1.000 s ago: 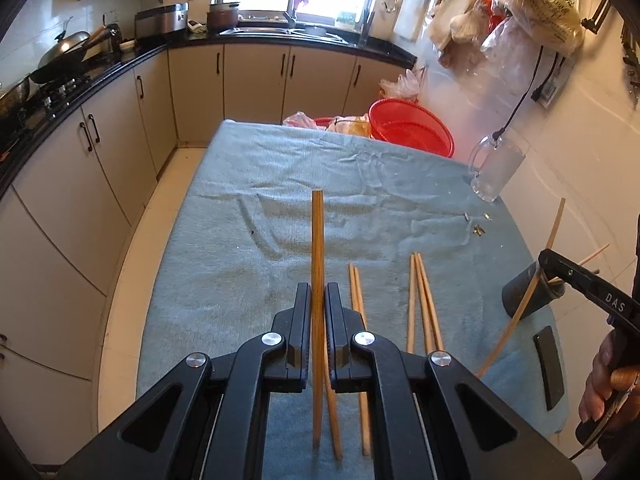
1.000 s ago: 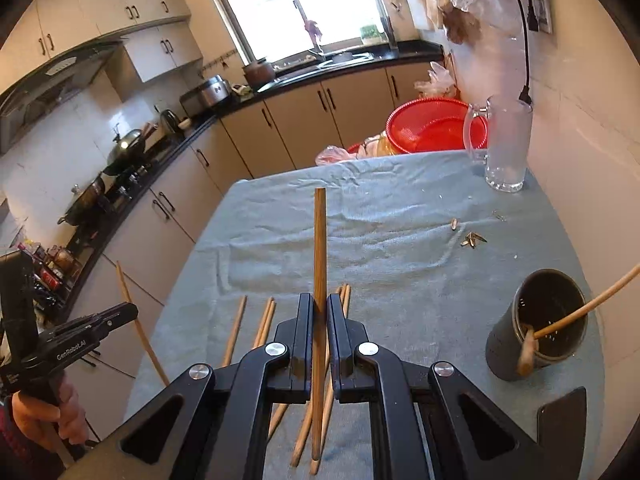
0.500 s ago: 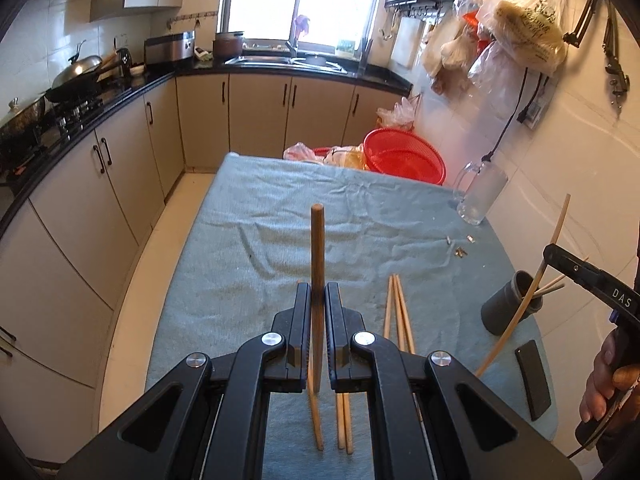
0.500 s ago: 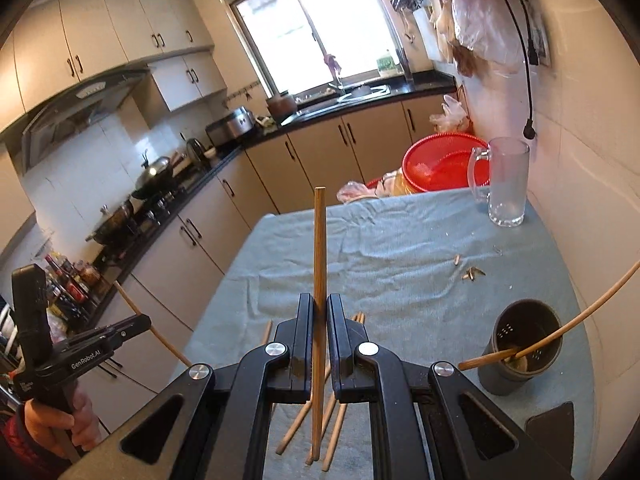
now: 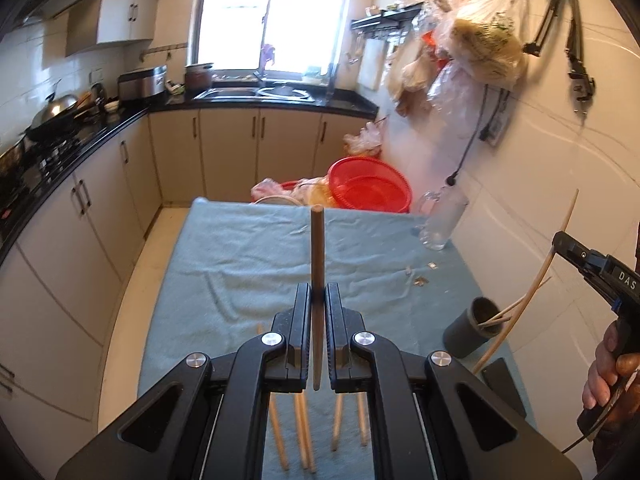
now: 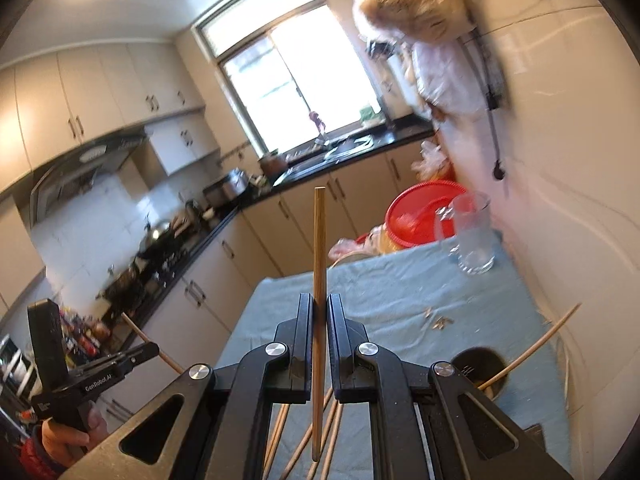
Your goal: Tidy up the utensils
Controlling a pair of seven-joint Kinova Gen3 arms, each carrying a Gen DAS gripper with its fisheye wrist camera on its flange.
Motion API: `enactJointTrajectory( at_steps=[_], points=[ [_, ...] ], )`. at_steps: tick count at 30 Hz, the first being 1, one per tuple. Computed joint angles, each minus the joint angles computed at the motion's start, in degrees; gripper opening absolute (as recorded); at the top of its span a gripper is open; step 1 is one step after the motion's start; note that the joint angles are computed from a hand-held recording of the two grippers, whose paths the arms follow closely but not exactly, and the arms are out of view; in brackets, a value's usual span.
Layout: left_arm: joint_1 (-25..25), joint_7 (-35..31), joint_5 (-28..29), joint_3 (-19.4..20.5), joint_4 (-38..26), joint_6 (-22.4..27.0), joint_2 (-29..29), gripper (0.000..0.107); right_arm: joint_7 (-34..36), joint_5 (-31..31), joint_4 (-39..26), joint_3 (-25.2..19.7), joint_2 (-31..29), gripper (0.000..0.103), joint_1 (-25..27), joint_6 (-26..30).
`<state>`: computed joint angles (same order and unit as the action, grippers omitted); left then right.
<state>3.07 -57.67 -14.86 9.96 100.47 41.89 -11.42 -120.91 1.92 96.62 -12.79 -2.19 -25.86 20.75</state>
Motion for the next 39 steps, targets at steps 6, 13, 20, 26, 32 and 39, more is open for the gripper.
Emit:
enactJointTrajectory(
  at_steps=[6, 13, 20, 26, 32, 39],
  points=[
    [2.63, -2.66, 1.18, 0.66, -5.42, 0.02, 3.54, 0.006, -7.85, 6.01, 2.32, -0.93, -5.00, 0.007, 5.48, -0.13],
    [6.58, -7.51, 4.99, -0.28, -12.74, -0.26, 8.86, 0.006, -11.55, 7.51, 4.42, -1.39, -9.38, 0.007, 12.41, 1.10],
    [9.45, -13.34, 10.16, -1.34, -21.48, 1.06, 14.96, 0.006, -15.69, 10.57, 4.93, -3.97, -10.00, 0.007, 17.92, 1.89],
    [11.22, -17.25, 14.11, -1.53, -29.82, 3.28, 21.72, 0.006, -22.31, 17.42, 4.35, -7.02, -7.70, 0.007, 20.45, 2.24],
    [12.36, -21.52, 17.80, -1.36, -35.96, 5.11, 27.22, 0.006, -29.13, 26.11, 3.59, -8.14, -4.68, 0.007, 18.78, 3.45],
    [13.54, -25.46, 20.38, -1.31, -42.06, 9.07, 33.72, 0.006, -34.57, 32.92, 3.46, -6.14, -1.32, 0.007, 14.70, 5.03]
  ],
)
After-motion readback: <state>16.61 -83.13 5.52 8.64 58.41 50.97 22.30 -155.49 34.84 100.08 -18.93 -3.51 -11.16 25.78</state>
